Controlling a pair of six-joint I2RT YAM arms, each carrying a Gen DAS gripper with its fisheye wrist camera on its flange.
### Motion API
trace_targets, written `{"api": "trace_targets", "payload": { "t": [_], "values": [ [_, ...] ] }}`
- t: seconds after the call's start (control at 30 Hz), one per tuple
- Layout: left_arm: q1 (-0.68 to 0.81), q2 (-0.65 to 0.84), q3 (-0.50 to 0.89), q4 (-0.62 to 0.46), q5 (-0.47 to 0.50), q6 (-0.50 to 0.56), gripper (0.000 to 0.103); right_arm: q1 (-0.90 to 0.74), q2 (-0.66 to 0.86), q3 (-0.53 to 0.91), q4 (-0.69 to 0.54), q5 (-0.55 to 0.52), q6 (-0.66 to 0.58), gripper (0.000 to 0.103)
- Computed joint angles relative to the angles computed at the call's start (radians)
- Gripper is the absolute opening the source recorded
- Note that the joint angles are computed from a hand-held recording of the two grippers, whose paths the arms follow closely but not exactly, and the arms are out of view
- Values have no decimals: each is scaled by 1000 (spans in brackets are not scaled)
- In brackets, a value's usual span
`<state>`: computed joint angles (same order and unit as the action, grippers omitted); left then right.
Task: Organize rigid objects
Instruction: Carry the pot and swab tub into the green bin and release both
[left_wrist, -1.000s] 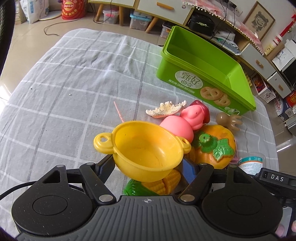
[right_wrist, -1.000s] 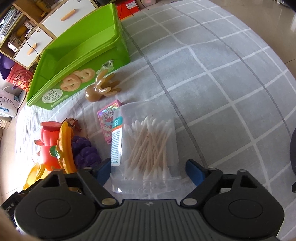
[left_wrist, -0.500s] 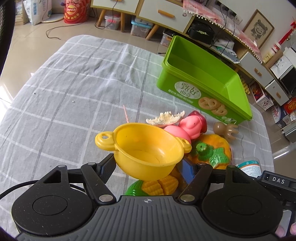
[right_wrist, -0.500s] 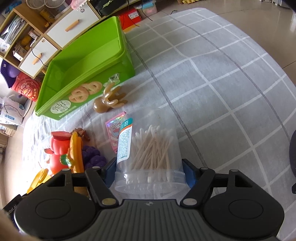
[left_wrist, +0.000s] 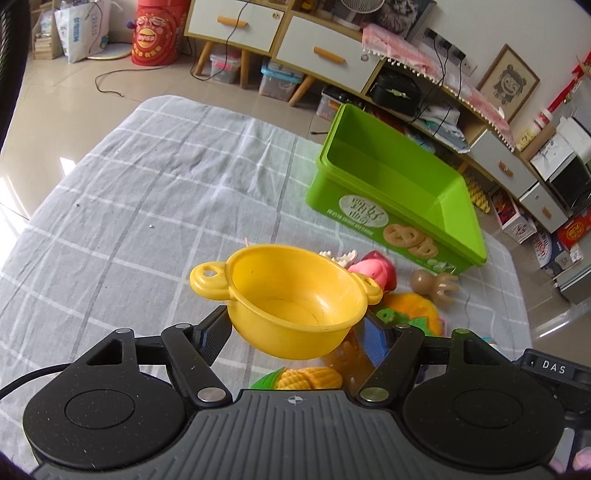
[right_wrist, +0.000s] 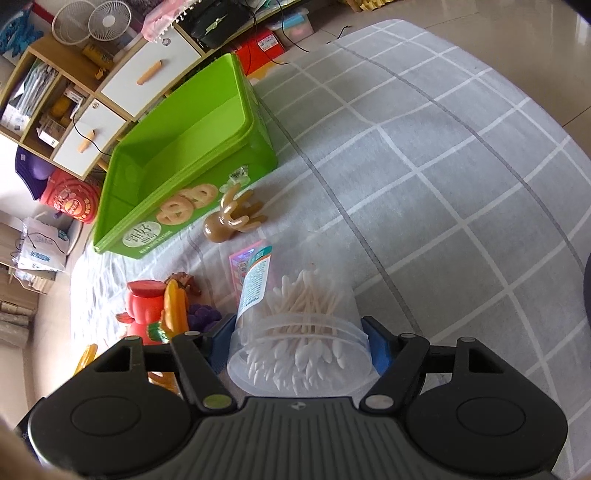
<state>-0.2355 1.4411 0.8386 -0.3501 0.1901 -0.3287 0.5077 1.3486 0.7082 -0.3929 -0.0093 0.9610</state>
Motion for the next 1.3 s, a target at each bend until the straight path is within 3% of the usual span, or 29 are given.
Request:
{"api": "trace_targets", "payload": {
  "t": [0.23, 0.5, 0.93, 1.07, 1.3],
  "values": [
    [-15, 50, 94, -32, 14, 17, 75, -24, -53, 4, 31, -60, 17, 56],
    [-40, 187, 293, -61, 22, 37, 75, -96, 11, 139, 15, -116, -30, 56],
    [-107, 536, 667, -70, -8, 150, 75, -201, 327, 442, 93, -171, -173, 56],
    [-122, 614, 722, -67, -6, 212, 75, -216, 419, 477, 148, -188, -189, 56],
    [-133, 707, 825, -185, -52, 273, 75, -228, 489, 491, 201, -193, -237, 56]
  ]
}}
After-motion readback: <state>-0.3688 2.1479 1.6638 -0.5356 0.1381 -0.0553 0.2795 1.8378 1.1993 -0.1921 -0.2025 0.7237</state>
